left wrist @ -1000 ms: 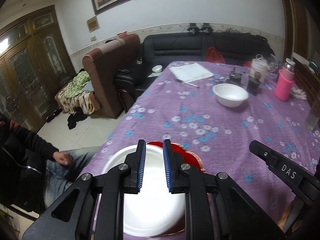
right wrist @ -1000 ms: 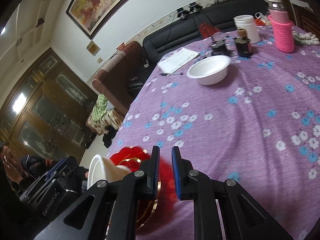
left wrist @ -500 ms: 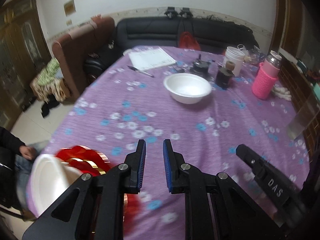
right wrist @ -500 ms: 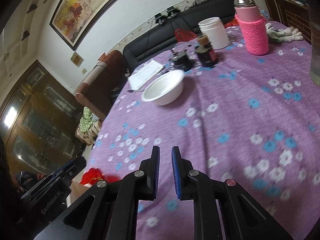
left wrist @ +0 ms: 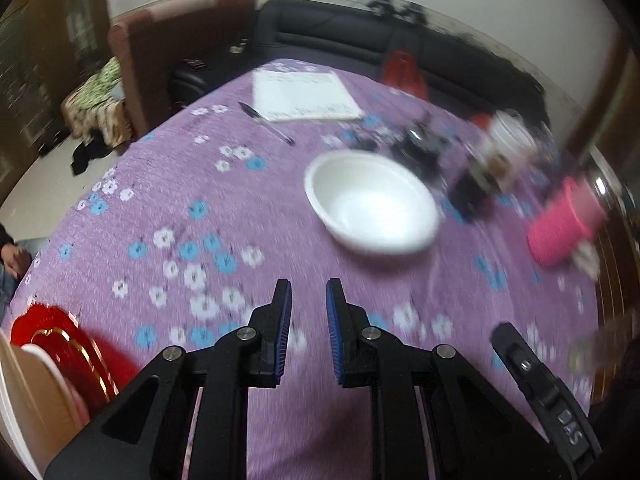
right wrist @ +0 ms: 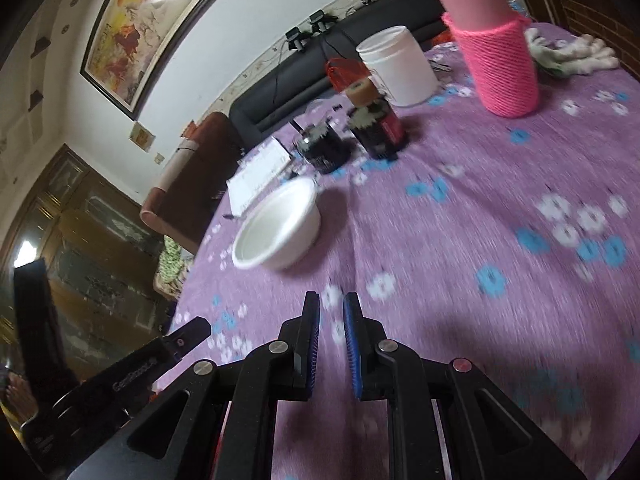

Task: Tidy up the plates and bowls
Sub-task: 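Move both grippers to the rim of the small white bowl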

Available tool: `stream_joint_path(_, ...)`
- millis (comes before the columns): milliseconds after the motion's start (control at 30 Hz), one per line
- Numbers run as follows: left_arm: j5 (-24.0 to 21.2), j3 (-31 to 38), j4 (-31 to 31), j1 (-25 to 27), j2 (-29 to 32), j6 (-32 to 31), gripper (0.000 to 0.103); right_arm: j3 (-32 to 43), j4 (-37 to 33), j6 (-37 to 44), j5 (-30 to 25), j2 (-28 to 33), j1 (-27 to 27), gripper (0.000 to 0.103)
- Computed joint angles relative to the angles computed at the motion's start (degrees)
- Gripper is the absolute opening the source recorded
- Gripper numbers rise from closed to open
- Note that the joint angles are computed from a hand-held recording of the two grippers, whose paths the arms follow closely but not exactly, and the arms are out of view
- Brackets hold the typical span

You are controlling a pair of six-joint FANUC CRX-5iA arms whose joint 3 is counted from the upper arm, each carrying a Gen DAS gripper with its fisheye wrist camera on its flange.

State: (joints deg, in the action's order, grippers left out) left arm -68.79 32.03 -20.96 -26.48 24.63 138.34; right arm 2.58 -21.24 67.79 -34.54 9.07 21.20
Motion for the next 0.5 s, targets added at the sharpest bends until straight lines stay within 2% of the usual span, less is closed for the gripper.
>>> stream_joint_path(67,-2.63,4.35,-0.95,0.82,2.56,0.81,0.015,4.17,-5.82,4.72,-1.53,2.55,-2.22,0.015)
stream_joint_path(167,-5.27,8.86,-0.94,2.01,5.35,0.72,0.015,12.67,-15.35,10.91,-6.8,8.03,-5.84,0.016)
stream_joint_path(233,-6.04,10.79,-0.62,2.62,6.72,0.55,0.023,17.12,-20.24,13.95,-9.34,11.1,-7.55,0.018)
stream_joint_path(267,-7.04,12.58,-0.3,3.1,8.03,0.24,0.035,18.7,-20.9,13.51,-9.7,12.41,-7.82,0.021)
stream_joint_path(300,-8.06,14.22,-0.29,3.35,9.22,0.13,0.043,20.19,-21.88,13.12,-10.3,13.67,-8.21,0.024)
stream_joint_path(400,-9.11,16.61,0.91,4.4,11.33,0.26,0.043,25.85,-26.77,12.33,-14.46,18.6,-9.9,0.025)
stream_joint_path(500,-9.58,17.97,2.12,5.27,12.92,0.05,0.043,28.86,-23.6,8.38,-15.25,21.68,-8.91,0.026)
